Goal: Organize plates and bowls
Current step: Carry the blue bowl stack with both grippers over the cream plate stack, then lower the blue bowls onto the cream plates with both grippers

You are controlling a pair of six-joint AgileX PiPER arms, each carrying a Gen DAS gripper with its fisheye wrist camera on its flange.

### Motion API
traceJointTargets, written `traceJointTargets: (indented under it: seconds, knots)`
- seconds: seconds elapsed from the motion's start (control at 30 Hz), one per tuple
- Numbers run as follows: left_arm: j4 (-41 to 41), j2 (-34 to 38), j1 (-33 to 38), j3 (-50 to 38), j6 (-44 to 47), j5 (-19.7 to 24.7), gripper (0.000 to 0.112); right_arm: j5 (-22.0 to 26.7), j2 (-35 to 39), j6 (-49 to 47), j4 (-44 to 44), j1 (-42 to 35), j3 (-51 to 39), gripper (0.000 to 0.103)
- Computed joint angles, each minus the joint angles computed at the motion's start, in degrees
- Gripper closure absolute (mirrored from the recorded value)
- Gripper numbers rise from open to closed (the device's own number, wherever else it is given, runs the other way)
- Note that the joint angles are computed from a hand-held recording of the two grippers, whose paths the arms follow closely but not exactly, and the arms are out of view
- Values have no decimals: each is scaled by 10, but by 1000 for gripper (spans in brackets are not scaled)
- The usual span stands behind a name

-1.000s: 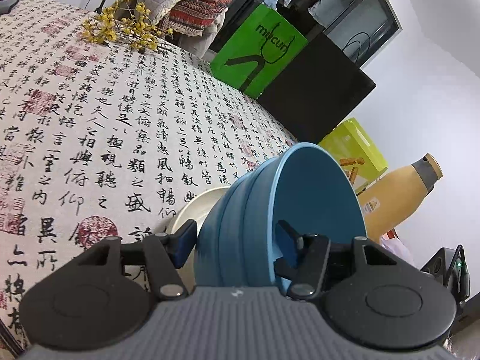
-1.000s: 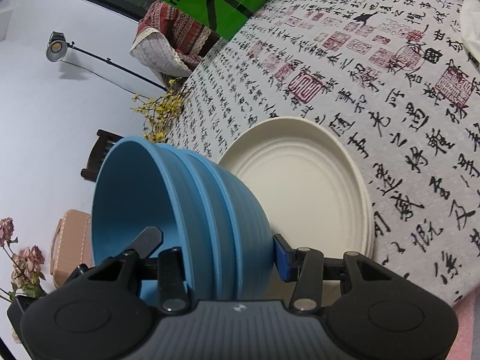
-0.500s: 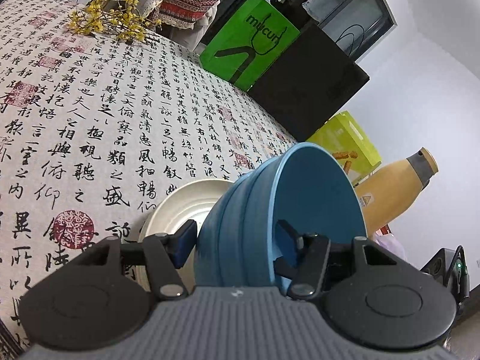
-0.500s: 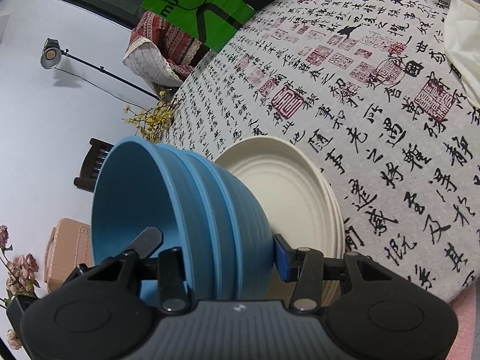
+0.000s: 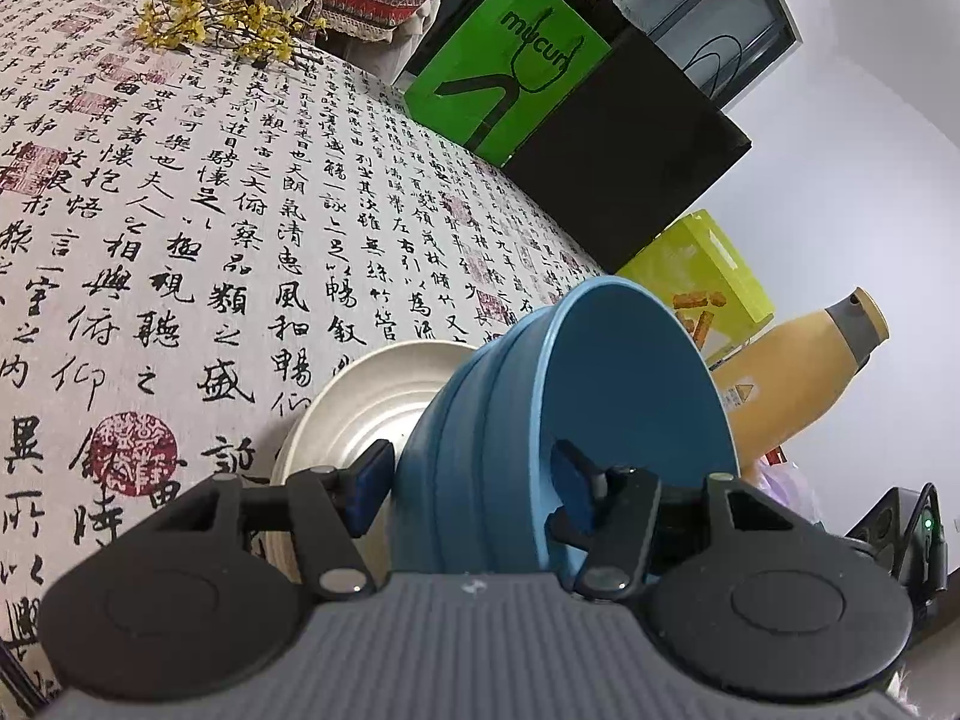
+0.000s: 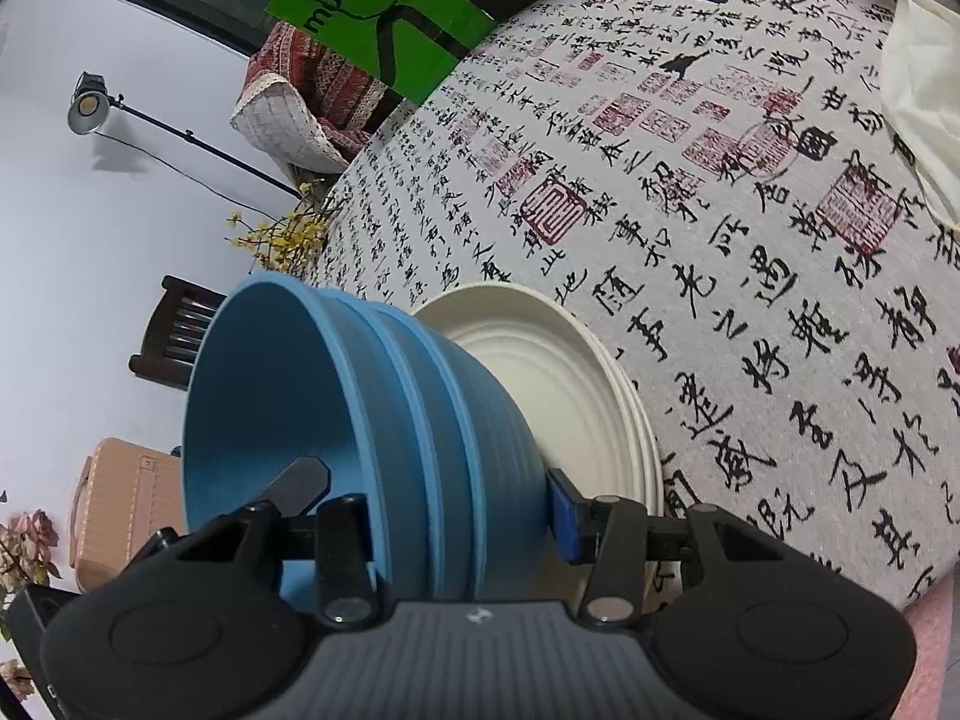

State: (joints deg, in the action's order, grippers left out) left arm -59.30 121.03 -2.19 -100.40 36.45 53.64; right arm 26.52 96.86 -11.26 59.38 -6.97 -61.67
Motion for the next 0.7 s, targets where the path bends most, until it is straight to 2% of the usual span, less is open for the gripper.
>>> traceJointTargets:
  seconds: [0.27,0.43,0.5,0.53,0.6,0.7]
  knots:
    - [-5,11,-3,-11,8,-1,49,-23,8,82,-101,22,-29,55]
    - [-18,15,-1,-10,20,1,42,-43,6,104,-138,32,-32,48]
    - [-30,10,-1,0,35,-5,35,-48,4,100,-139,31,-27,41]
    - [-38,6,0,6,45,-8,32,-51,2,98,-136,30,-24,41]
    - [-52,-2,2,19,66,-14,28,-51,-2,61,-98,25,-15,40]
    - [-72,-11,8,34,89,-20,21,-66,-12,-10,-26,23,7,33]
